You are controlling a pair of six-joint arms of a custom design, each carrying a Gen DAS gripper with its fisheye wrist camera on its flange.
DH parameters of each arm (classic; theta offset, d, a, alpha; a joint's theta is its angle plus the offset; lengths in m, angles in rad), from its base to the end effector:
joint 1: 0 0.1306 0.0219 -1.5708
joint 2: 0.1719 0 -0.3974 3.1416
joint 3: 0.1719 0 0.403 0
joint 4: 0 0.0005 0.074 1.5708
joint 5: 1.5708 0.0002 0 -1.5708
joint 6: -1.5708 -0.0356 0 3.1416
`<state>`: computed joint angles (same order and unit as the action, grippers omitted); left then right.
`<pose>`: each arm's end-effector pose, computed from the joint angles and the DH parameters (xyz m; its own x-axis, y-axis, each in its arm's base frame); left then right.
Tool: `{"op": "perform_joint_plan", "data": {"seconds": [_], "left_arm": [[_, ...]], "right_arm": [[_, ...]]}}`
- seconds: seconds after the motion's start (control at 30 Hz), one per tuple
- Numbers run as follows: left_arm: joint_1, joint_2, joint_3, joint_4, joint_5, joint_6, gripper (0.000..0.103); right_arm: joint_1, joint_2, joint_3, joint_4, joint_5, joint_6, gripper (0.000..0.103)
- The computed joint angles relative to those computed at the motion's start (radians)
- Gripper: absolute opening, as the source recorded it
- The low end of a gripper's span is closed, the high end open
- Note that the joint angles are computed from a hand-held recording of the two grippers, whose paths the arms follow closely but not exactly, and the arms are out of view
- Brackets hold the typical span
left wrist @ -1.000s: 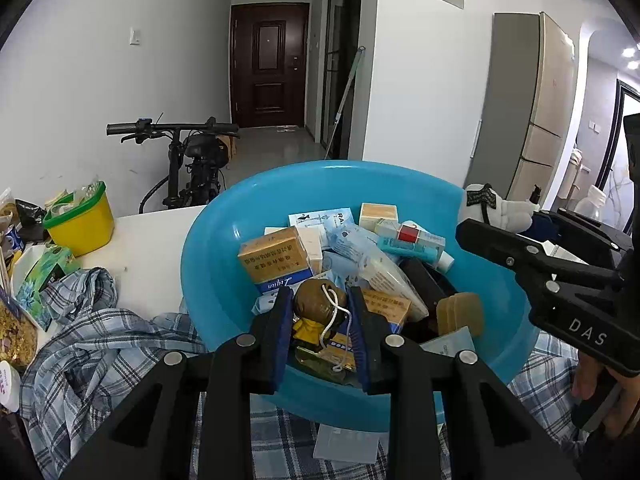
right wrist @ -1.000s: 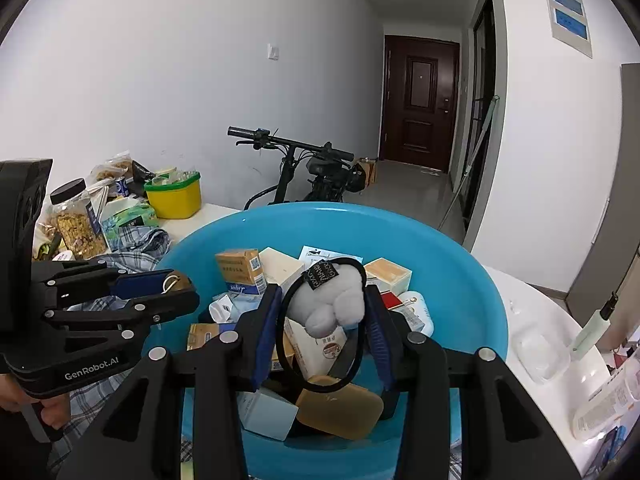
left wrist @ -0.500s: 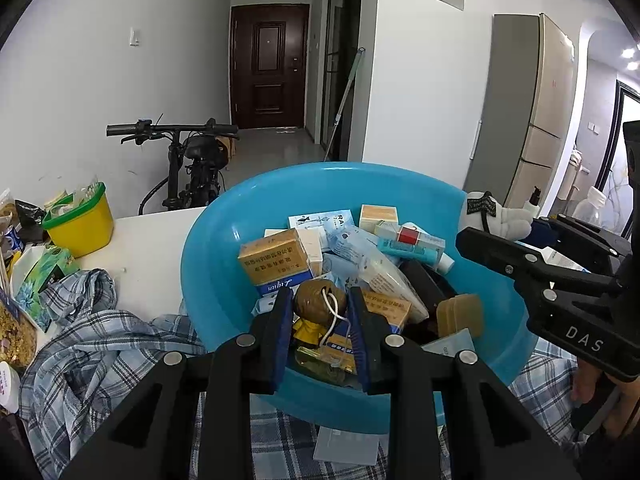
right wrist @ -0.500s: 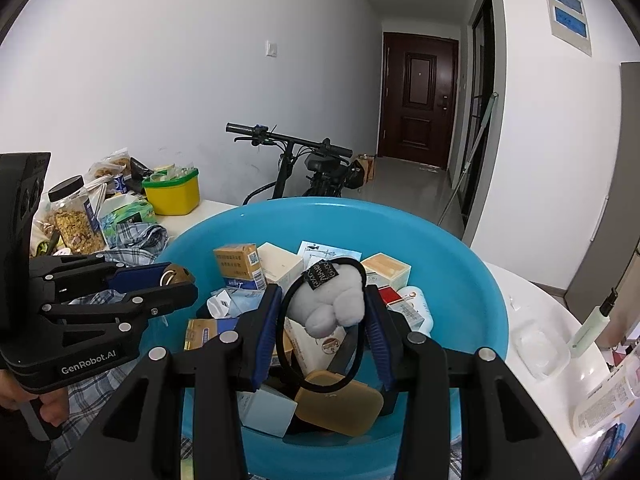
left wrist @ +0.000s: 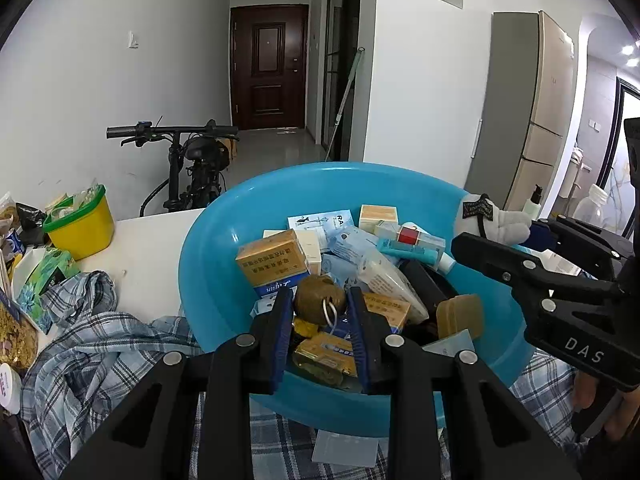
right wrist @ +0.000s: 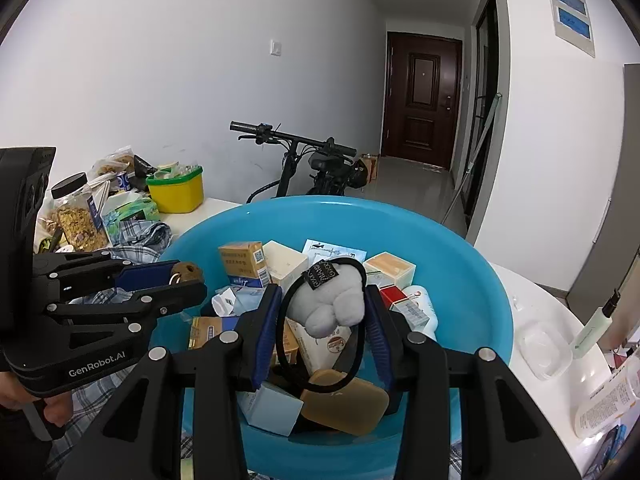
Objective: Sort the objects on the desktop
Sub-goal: 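Open the left gripper to drop the brown pouch into the basin while the right holds the white item, then lower the white fluffy item into the basin and open the right gripper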
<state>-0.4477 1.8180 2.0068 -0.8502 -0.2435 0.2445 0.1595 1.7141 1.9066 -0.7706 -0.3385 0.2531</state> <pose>0.6030 -0.2806 0.5024 -0.5974 0.0263 -0.8015 0.1072 0.9931 -0.0473 0.6208 0.1113 0.5266 -0.4160 -0.3062 -0.8563 -0.5459 0.8371 -0.0340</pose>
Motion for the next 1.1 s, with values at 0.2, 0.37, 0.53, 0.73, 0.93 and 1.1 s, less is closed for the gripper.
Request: {"op": "perform_joint_plan", "data": {"seconds": [0.2, 0.37, 0.53, 0.73, 0.93, 1.1], "left_arm": [[0.001, 0.005, 0.005, -0.005, 0.002, -0.003, 0.029], [0.001, 0.007, 0.007, -0.008, 0.0, -0.001, 0.029], [0.001, 0.0, -0.002, 0.002, 0.002, -0.003, 0.029], [-0.001, 0.004, 0.003, -0.004, -0.004, -0.009, 0.029], [0.001, 0.0, -0.002, 0.0, -0.042, 0.011, 0.072], [0.005, -0.027, -0.037, 0.041, -0.117, 0.036, 0.103]], "right_arm": [[0.002, 0.001, -0.001, 0.002, -0.001, 0.001, 0.04], [0.007, 0.008, 0.005, -0.015, 0.003, 0.017, 0.04], [0.002, 0.006, 0.005, -0.009, 0.001, 0.008, 0.04], [0.001, 0.006, 0.004, -0.008, 0.0, 0.009, 0.04], [-0.003, 0.001, -0.004, 0.003, -0.003, 0.001, 0.04], [-0.003, -0.001, -0.007, 0.005, -0.003, -0.003, 0.04]]}}
